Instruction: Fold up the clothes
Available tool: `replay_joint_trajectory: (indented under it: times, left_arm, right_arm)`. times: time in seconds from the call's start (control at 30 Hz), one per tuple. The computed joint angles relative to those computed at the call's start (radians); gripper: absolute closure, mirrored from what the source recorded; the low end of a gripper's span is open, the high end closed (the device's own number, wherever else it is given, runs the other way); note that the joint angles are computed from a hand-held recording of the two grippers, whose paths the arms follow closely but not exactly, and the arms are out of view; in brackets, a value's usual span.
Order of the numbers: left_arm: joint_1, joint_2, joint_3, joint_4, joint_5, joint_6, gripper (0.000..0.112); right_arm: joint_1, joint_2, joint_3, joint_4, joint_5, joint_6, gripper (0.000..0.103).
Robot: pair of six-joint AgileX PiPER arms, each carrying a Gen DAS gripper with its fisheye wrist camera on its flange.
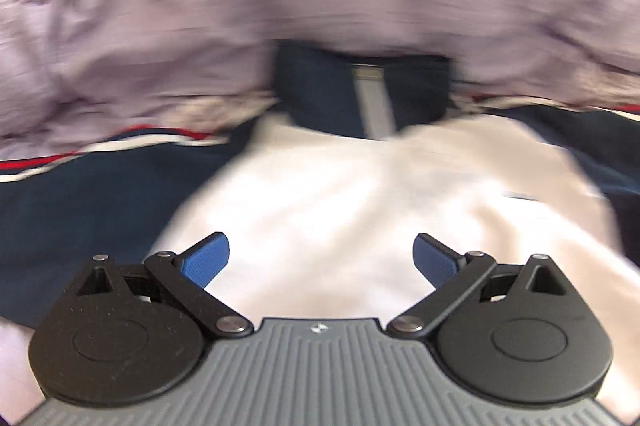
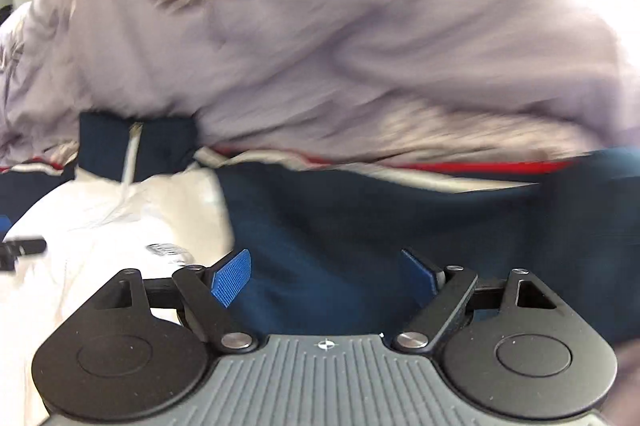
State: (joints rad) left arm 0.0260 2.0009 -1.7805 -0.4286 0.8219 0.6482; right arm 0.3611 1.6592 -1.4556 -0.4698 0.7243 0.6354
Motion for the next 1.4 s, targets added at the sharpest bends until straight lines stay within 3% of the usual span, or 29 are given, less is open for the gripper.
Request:
replay_joint_trajectory:
  times: [0.17, 0.23, 0.27, 0.47, 0.57, 0.63, 0.7, 0.87, 1.0, 1.2, 1.4]
  left_arm:
    - [-0.126, -0.126, 0.178, -0.045, -0.025, 0.058, 0.012]
    - [-0.181, -0.169, 0.247, -0.015, -0.042, 0.049, 0.012]
    - [-0.204, -0.187, 0.279, 0.005, -0.051, 0.043, 0.012]
    - [-0.27, -0.27, 0.418, 0.091, -0.112, 0.01, 0.012]
    - [-0.276, -0.299, 0.444, 0.116, -0.104, -0.024, 0.012]
    - [-0.273, -0.306, 0.446, 0.118, -0.084, -0.029, 0.012]
    - [-0.275, -0.33, 0.472, 0.128, -0.082, -0.037, 0.012]
    - [-0.262, -0.396, 0.522, 0.097, -0.038, 0.025, 0.012]
    - [-0.248, -0.397, 0.492, 0.082, 0.023, 0.03, 0.012]
    - [-0.233, -0.384, 0.462, 0.111, 0.037, -0.009, 0.012]
    - [-0.236, -0.387, 0.482, 0.128, 0.015, -0.007, 0.012]
  right_arm:
    - [-0.113, -0.189, 0.149, -0.202, 0.103, 0.12, 0.021]
    - [-0.144, -0.218, 0.2, -0.348, 0.217, 0.205, 0.026]
    - [-0.178, -0.239, 0.231, -0.374, 0.232, 0.208, 0.028]
    - [-0.213, -0.399, 0.36, -0.438, 0.024, 0.306, 0.025]
    - [-0.265, -0.37, 0.341, -0.421, -0.071, 0.341, 0.025]
    - [-0.325, -0.3, 0.279, -0.32, -0.073, 0.25, 0.024]
    - [-0.382, -0.237, 0.224, -0.246, -0.006, 0.199, 0.028]
    - [-0.578, -0.346, 0.299, 0.136, -0.137, 0.05, 0.03]
    - [-0.603, -0.34, 0.249, 0.211, -0.08, -0.014, 0.024]
    - [-0.49, -0.154, 0.077, 0.027, 0.094, 0.036, 0.016]
    - [-0.429, -0.075, 0.003, -0.013, 0.157, -0.008, 0.013]
